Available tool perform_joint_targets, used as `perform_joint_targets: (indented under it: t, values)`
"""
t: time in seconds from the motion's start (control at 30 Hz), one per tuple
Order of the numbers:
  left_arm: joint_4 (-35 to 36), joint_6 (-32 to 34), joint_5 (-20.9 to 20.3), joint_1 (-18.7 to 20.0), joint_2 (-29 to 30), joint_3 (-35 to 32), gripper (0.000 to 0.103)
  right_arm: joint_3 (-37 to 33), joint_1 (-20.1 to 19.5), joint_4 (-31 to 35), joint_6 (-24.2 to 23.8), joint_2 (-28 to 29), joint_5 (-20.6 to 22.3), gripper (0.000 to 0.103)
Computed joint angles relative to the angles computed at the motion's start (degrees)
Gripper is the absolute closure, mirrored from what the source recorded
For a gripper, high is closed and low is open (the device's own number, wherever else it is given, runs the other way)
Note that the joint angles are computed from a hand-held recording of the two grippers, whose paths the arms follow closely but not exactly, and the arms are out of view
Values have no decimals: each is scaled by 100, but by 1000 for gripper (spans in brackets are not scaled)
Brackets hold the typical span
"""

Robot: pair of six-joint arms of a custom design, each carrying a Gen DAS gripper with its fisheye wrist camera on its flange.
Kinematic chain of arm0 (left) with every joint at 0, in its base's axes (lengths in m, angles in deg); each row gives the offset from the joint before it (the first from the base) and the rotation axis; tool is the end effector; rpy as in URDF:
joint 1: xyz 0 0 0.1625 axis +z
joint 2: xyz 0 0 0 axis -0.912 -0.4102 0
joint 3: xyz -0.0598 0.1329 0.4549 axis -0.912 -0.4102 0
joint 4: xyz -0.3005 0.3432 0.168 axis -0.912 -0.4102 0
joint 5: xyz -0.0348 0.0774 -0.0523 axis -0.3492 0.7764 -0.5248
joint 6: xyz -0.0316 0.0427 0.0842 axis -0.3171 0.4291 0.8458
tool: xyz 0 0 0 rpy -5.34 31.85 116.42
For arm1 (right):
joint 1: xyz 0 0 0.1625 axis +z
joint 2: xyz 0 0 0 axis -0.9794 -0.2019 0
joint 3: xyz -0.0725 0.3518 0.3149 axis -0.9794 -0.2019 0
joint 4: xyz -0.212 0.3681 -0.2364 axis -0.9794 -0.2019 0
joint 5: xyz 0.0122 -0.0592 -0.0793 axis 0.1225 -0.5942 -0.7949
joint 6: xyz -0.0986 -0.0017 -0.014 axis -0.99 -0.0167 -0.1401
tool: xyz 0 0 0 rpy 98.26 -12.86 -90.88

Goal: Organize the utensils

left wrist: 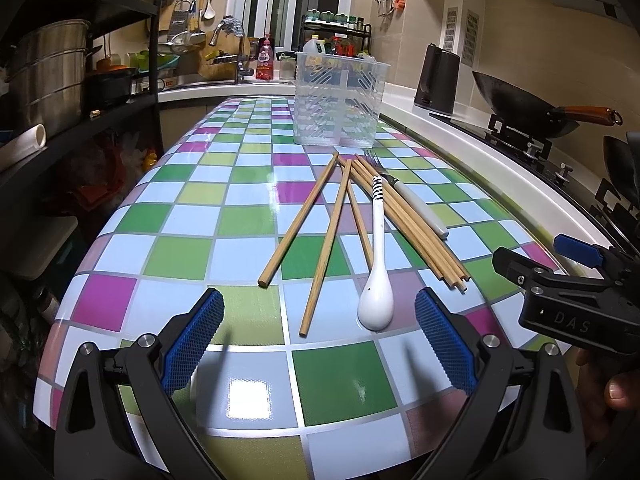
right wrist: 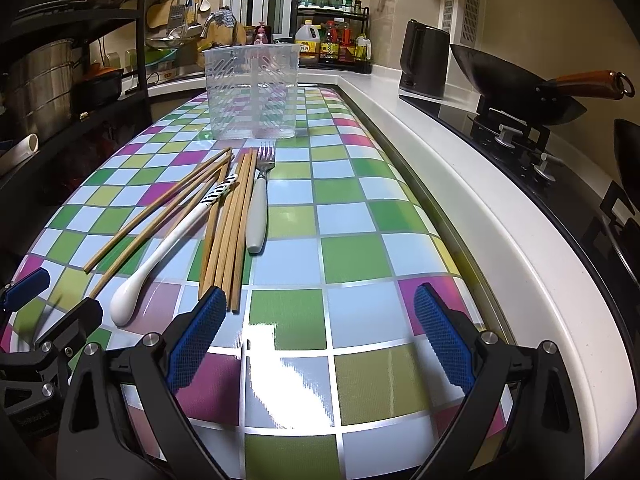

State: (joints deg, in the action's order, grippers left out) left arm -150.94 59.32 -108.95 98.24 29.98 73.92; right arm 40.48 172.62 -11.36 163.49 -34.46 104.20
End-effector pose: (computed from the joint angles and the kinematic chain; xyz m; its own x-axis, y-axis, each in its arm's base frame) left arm -0.3184 -0.4670 0.0051 -0.7712 -0.0441 -0.6351 0.5045 0.5662 -0.6519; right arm 0.1254 -0.5084 0.2165 -0.6730 -0.0920 0.7339 -0.6187 0.6138 -0.4904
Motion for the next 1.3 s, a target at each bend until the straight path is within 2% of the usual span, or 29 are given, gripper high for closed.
perform_joint_targets:
  t: [1.3]
  values:
    - [-66,88,-76,31,18,-19,10,-10,12,-7,19,17,12,10]
